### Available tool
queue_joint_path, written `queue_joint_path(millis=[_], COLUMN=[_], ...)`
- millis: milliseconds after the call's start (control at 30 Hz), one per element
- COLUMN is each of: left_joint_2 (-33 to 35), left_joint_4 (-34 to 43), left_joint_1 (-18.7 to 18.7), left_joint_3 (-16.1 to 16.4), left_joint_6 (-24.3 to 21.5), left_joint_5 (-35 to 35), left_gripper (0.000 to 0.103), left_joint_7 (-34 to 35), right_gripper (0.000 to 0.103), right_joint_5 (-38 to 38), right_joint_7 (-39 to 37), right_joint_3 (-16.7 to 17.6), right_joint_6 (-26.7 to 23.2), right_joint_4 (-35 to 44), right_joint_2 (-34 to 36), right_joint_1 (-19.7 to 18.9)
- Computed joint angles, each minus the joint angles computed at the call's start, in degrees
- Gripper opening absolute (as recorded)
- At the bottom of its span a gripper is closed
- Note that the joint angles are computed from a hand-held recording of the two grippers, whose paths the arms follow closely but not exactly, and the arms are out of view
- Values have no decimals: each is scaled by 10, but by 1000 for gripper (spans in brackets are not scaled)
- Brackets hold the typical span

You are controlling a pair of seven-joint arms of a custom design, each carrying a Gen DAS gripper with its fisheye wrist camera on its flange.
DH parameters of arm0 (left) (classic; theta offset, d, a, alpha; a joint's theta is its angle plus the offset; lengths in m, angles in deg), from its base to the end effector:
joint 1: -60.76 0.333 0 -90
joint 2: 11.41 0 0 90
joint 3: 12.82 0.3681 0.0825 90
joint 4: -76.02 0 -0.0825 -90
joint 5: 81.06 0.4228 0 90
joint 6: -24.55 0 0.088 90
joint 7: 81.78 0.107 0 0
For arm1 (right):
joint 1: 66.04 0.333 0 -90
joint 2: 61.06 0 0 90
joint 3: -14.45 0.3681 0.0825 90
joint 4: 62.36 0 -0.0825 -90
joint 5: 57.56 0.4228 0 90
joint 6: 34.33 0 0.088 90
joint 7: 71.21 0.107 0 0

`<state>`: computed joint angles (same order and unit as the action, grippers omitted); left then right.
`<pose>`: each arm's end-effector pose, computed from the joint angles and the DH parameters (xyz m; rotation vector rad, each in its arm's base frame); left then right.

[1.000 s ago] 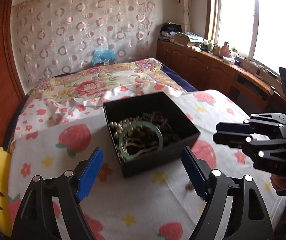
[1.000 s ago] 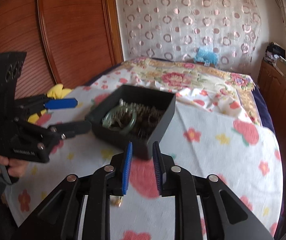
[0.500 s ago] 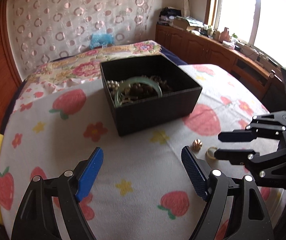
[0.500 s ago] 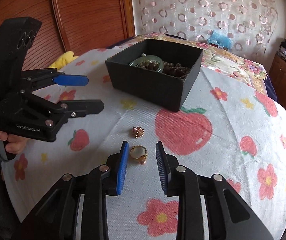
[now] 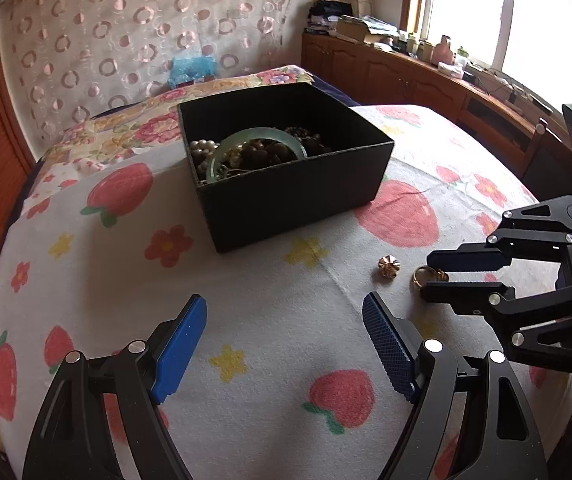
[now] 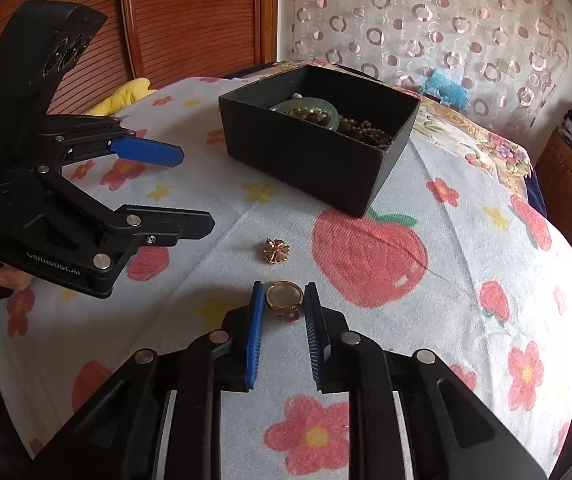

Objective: Organize jewelry
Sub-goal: 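Grasp the gold flower earring with the left tool while the right tool grasps the gold ring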

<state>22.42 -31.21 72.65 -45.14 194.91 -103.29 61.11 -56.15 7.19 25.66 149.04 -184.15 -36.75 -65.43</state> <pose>0.7095 -0.1802 0.3102 -1.1023 2.5049 -0.9197 0.6541 0.1255 0.3024 -2.0961 1.4829 -0.5440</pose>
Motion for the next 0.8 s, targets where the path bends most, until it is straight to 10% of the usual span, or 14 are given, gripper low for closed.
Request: queue_joint_path(millis=[233, 800], left_joint_2=[0, 1], left_joint_4=[8, 36], left_joint_1=[-3, -76], left_joint_3=[-13, 43], left_joint_6=[-17, -74], left_joint_5=[-3, -1], left_gripper=[75, 25], left_joint_7=[16, 34], right_gripper=[22, 22], right_joint_5=[3, -60], right_joint_7=[17, 102], right_joint_3=[21, 15], right_joint_6=[37, 70], right_joint_4=[-16, -33], right_joint_2=[-9, -18], right_joint_1=[-37, -65])
